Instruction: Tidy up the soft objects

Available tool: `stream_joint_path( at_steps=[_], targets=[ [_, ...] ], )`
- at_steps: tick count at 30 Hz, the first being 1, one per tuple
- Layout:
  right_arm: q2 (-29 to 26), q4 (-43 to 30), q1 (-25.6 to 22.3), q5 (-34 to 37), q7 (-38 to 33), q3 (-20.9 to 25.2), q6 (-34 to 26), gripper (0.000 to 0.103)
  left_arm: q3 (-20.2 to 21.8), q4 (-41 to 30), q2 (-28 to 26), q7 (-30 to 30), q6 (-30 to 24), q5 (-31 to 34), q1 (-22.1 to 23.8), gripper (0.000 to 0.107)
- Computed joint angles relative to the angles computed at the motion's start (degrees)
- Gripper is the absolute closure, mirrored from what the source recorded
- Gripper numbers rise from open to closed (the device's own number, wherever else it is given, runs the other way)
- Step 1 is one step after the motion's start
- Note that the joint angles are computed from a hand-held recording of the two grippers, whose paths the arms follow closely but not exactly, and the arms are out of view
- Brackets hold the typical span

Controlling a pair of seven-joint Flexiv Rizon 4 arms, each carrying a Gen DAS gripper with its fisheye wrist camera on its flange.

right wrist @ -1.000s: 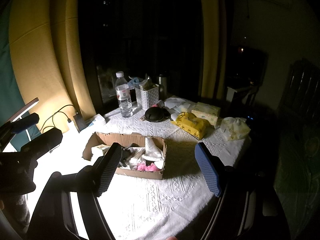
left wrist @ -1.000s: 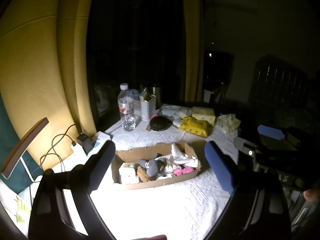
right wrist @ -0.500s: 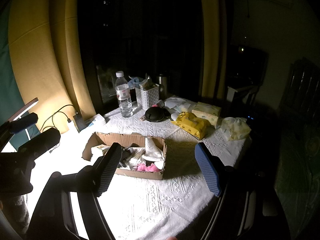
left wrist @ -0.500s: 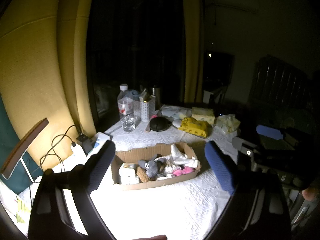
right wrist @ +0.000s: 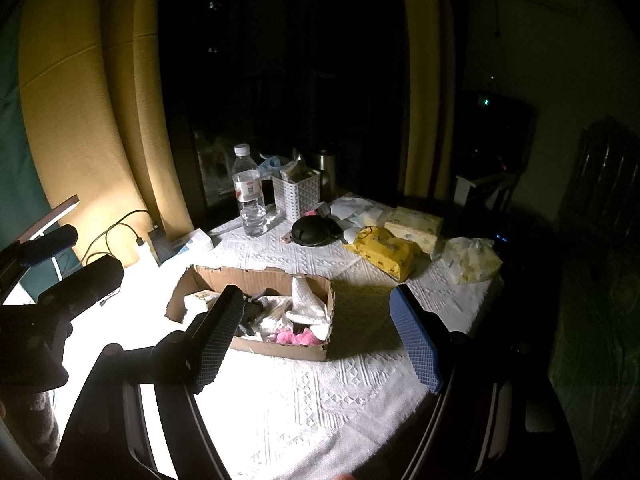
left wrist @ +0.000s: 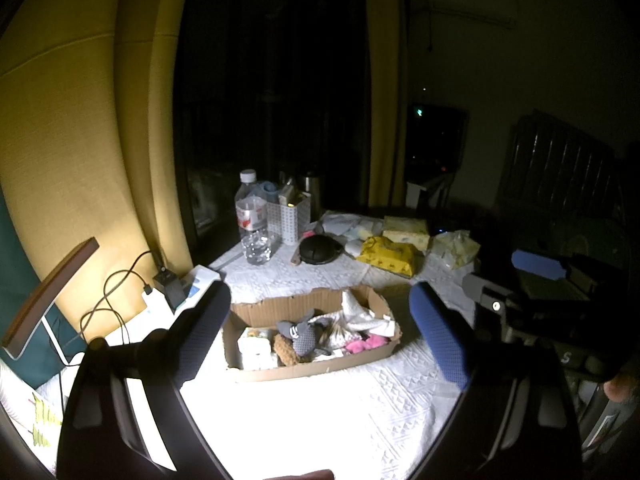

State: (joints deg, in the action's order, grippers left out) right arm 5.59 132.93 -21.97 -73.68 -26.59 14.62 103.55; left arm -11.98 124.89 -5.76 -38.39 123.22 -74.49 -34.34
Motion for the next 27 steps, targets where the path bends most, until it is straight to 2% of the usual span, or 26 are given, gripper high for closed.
stream_joint_path(
  at_steps=[3, 7, 10, 17, 23, 27],
  targets=[
    [-0.14, 0.17, -1.31, 2.86, -2.33, 2.14, -0.41, 0.024, 0.01, 0.01, 0.0, 0.01, 0.01, 0.0, -0.03, 0.015],
    [0.01, 0.57, -0.92, 5.63, -4.51, 2.72, -1.01, 0.024, 0.01, 0.02, -0.01, -0.05, 0.07, 0.01, -0.05, 0.015],
    [0.55, 1.32, 2.18, 8.67, -6.77, 0.94, -1.95, 0.024, 0.02, 0.03, -0.08, -0.19, 0.13, 0.1, -0.05, 0.015],
    [-0.24, 0.62, -4.16, 11.02, -8.62, 7.62, -1.85, 0.024, -0.03, -0.16, -0.1, 0.23, 0.11, -0.16, -0.09, 0.015],
    [-0.04, 1.08, -3.13, 16.16, -12.62, 8.44, -2.89, 0.024, -0.09, -0.16, -0.18, 0.09, 0.4, -0.22, -0.2, 0.015],
    [-0.24, 0.81, -5.31, 15.66, -12.18, 10.3, -2.69, 0.024, -0.06, -0.54, -0.45, 0.24, 0.77, 0.64, -0.2, 0.015]
  ],
)
